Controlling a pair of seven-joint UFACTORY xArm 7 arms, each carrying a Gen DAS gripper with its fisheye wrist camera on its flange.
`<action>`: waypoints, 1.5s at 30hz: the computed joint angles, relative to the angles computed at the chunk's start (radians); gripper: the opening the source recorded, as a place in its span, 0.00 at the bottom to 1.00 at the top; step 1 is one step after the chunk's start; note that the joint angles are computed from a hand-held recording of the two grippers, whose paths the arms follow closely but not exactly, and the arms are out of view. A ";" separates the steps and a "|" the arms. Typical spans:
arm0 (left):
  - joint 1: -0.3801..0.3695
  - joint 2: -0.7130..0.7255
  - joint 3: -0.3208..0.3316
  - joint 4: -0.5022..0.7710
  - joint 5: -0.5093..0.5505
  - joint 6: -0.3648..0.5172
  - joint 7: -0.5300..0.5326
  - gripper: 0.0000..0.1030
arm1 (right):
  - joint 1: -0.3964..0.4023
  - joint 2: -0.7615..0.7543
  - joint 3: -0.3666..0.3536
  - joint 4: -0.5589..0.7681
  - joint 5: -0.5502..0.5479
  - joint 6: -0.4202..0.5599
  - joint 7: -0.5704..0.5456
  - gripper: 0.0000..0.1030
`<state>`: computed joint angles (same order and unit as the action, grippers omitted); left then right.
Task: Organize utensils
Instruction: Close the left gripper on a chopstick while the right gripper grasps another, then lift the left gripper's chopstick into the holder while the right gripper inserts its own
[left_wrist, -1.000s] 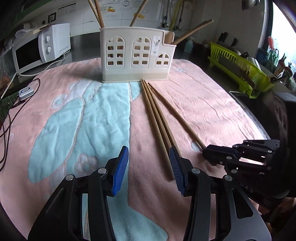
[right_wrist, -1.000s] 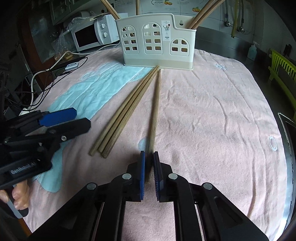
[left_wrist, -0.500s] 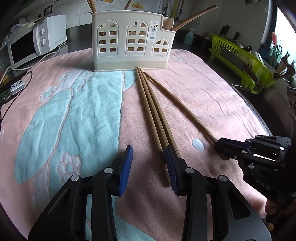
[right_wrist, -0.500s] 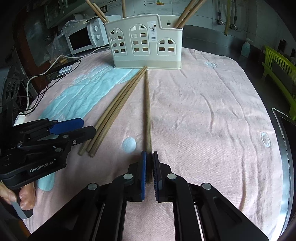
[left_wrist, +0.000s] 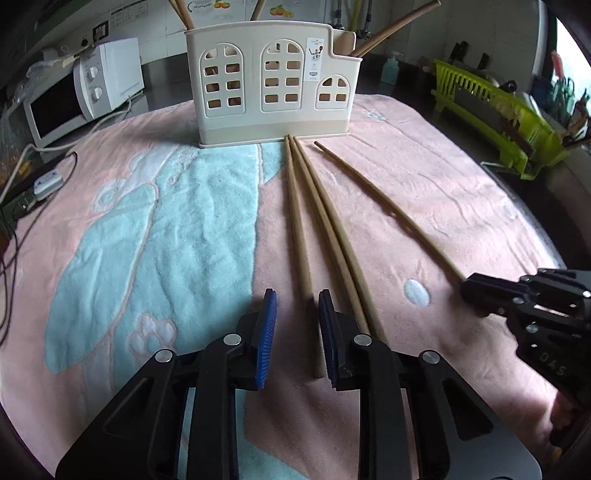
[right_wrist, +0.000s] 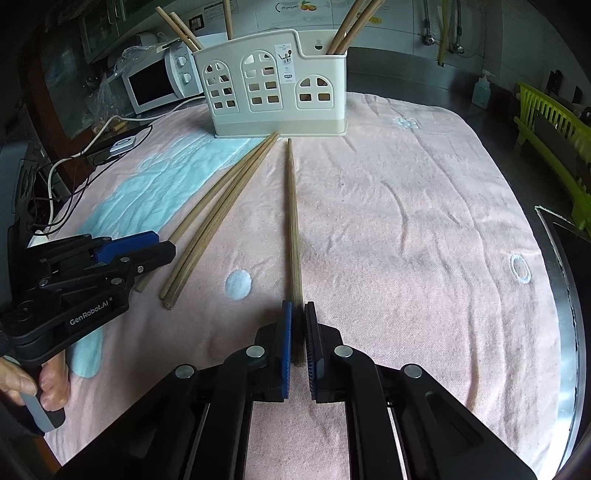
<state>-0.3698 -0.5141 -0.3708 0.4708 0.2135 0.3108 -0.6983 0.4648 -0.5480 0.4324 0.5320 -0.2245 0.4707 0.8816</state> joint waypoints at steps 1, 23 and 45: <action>-0.005 0.001 0.004 -0.001 -0.005 -0.005 -0.001 0.23 | 0.000 0.001 0.000 -0.001 0.000 -0.003 0.002 0.07; -0.017 -0.058 0.066 -0.020 -0.001 0.005 0.027 0.05 | -0.010 -0.071 0.014 0.008 -0.022 -0.010 0.020 0.06; 0.106 -0.132 0.084 0.042 -0.067 -0.168 0.186 0.05 | -0.178 -0.043 0.049 0.212 -0.085 -0.076 -0.054 0.07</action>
